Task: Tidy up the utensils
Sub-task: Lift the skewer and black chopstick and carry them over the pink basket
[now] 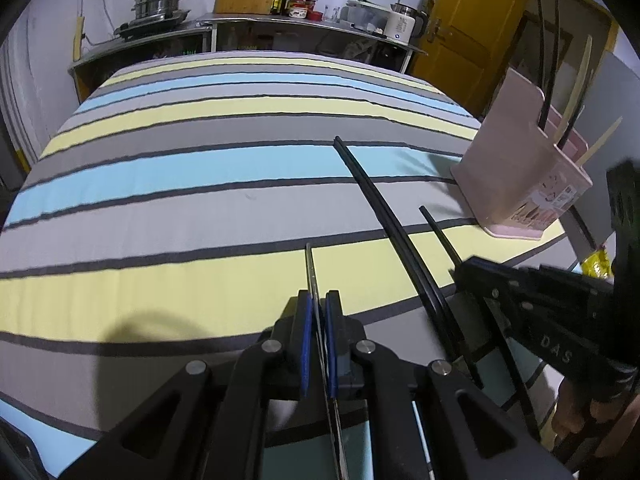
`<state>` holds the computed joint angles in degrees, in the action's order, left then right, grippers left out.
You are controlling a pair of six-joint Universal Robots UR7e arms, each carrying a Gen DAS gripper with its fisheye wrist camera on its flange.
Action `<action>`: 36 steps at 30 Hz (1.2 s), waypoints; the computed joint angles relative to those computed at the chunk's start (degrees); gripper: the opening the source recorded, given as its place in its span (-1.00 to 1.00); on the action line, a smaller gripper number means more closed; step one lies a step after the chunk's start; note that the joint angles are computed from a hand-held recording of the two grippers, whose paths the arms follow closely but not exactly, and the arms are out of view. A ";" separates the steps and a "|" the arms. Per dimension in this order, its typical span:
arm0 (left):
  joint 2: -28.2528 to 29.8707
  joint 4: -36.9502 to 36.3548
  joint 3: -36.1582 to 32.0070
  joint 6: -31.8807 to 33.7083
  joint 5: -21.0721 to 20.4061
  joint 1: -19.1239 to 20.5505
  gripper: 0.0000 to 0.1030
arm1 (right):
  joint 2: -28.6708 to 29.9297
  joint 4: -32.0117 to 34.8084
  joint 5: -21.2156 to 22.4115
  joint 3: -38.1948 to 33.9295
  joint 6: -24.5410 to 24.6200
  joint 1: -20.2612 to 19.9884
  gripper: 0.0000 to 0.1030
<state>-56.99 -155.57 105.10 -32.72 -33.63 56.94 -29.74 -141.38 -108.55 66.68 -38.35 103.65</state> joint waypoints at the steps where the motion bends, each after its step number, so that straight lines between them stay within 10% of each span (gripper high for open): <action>1: 0.21 0.77 -0.46 0.18 0.25 0.02 -0.85 | 0.37 0.24 -0.14 -0.53 0.09 0.12 -0.85; 36: -3.71 -4.50 -1.91 10.16 5.75 -10.85 -0.90 | -12.82 -5.36 12.46 6.44 0.69 1.65 -0.89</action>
